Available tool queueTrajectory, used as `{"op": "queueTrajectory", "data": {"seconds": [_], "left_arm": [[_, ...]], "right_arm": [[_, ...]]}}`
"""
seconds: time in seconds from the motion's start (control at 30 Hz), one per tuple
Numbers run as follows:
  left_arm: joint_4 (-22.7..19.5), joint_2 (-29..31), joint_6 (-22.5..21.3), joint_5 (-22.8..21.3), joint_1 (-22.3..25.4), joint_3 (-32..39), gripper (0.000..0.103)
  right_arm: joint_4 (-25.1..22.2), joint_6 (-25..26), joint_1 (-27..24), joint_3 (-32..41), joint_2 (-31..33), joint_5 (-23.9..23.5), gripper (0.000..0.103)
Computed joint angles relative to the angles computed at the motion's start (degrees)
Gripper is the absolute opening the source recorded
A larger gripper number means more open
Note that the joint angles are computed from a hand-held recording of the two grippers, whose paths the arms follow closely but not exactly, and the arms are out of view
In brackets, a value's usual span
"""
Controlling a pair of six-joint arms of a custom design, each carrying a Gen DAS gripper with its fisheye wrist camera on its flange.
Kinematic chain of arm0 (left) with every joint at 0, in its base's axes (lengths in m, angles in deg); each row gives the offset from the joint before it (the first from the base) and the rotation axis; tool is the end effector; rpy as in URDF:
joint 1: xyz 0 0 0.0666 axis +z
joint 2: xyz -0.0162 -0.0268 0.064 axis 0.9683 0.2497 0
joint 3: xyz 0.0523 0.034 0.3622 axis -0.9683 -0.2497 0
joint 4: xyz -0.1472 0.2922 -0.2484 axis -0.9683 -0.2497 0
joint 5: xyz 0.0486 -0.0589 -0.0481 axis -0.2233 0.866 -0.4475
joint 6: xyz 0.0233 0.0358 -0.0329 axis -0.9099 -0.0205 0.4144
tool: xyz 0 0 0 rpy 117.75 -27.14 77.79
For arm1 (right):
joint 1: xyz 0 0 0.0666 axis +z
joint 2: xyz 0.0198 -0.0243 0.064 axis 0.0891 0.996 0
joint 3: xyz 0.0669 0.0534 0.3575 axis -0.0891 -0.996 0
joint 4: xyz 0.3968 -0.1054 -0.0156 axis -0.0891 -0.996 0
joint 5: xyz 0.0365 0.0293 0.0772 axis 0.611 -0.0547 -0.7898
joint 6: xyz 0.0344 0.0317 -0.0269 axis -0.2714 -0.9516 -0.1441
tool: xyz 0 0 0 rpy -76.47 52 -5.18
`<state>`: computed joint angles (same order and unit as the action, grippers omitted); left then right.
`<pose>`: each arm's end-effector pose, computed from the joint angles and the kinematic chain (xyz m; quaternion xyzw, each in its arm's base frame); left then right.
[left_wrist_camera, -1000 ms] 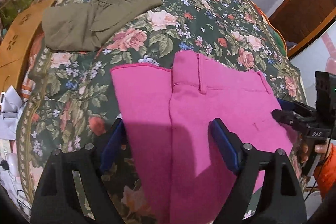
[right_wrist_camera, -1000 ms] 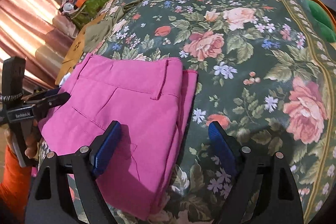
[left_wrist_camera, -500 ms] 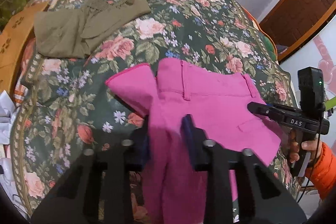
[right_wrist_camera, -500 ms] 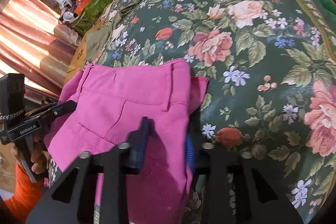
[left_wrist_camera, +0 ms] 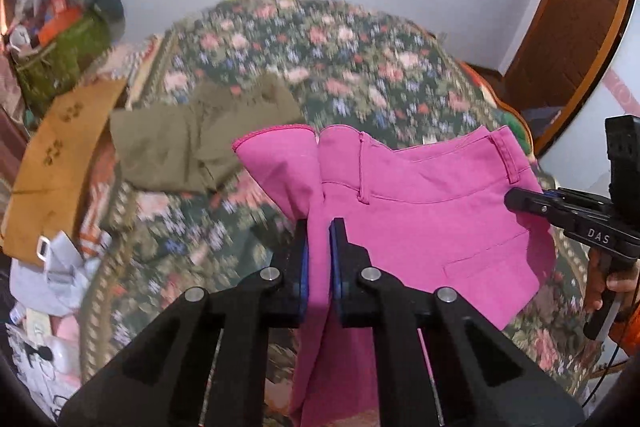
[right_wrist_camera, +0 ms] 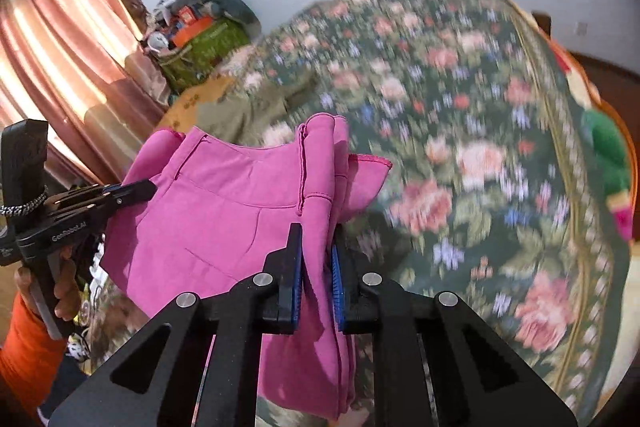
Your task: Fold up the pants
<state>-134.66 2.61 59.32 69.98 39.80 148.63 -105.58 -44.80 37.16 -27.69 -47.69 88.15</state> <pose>0.3943 -0.2901 0.4344 0.3117 0.8909 -0.1585 0.2899 0.2225 0.1303 0.4600 0.1383 0.9183 0.1477 0.3404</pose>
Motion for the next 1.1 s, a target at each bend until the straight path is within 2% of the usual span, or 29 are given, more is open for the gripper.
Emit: {"op": "queueTrajectory", "data": {"seconds": [0.33,0.5,0.57,0.7,0.97,1.1], "left_arm": [[3.17,3.15,-0.97,-3.69,3.74,8.35,0.009],[5.31,6.16,0.29,-3.32,6.7,11.22,0.007],[6.05,8.05,1.2,-3.18,7.98,12.52,0.003],[6.48,12.55,1.38,-3.3,10.17,15.62,0.003],[7.73,21.5,-0.59,-5.99,12.99,21.49,0.002],[8.29,26.48,1.72,-6.05,14.31,25.53,0.002]], "right_arm": [[5.31,7.34,-1.95,10.33,9.68,2.93,0.011],[8.43,10.89,-3.31,13.89,15.05,3.08,0.011],[9.7,11.96,-3.76,14.75,17.15,2.82,0.011],[11.97,13.3,-5.28,16.41,21.37,1.27,0.011],[16.3,14.8,-7.35,19.76,31.12,-2.08,0.011],[19.56,14.61,-8.31,20.82,35.38,-2.44,0.011]]}}
